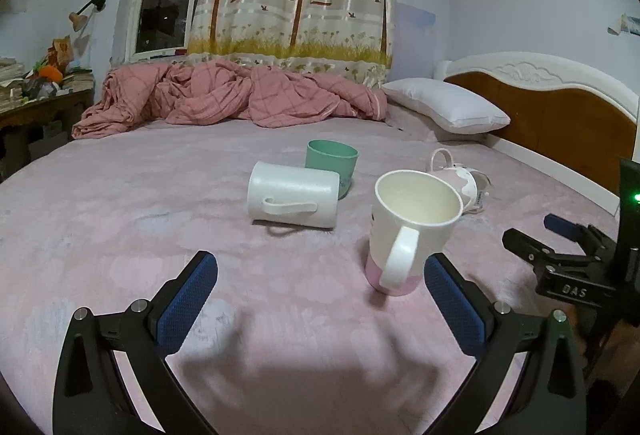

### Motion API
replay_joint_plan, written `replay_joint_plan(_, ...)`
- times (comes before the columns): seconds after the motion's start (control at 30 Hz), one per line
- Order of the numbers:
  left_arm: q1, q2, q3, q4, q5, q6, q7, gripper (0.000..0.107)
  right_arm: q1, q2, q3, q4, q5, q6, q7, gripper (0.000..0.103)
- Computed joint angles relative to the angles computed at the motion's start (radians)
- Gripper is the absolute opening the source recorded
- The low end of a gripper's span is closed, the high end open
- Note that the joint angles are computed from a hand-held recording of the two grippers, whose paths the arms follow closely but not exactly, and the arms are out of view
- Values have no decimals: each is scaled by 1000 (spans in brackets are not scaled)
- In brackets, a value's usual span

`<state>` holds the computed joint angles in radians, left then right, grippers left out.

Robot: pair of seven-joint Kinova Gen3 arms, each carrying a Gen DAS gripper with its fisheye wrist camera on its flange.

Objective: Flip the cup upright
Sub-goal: 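Open the left gripper and withdraw it from the upright mug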

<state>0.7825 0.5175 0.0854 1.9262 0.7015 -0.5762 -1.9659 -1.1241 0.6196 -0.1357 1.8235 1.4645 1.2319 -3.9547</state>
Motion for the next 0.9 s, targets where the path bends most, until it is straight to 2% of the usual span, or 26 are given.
replay_joint_plan(0.13, -7, -4, 12, 22, -10, -7, 35, 103, -24, -13, -17, 11, 1, -3, -55, 103)
replay_joint_plan(0.23, 18, 0, 4, 43, 23, -46, 34, 103, -40, 1, -20, -22, -22, 15, -28, 103)
replay_joint_plan(0.33, 53, 2, -9, 45, 85, -89, -24, 103, -57, 4, -17, -34, -33, 14, -34, 103)
replay_joint_plan(0.47, 55, 8, 12, 45, 96, -133, -72, 103, -76, 12, -11, -37, -29, 16, -10, 103)
replay_joint_plan(0.6, 28, 8, 37, 53, 64, -131, -52, 103, -71, 10, -8, -31, -13, -9, -11, 103)
replay_joint_plan(0.8, 58, 17, 31, 46, 119, -165, -109, 103, -76, 27, -1, -55, -21, -4, 36, 103)
replay_joint_plan(0.9, 53, 19, 39, 35, 131, -152, -134, 103, -86, 36, 6, -64, -19, 7, 57, 103)
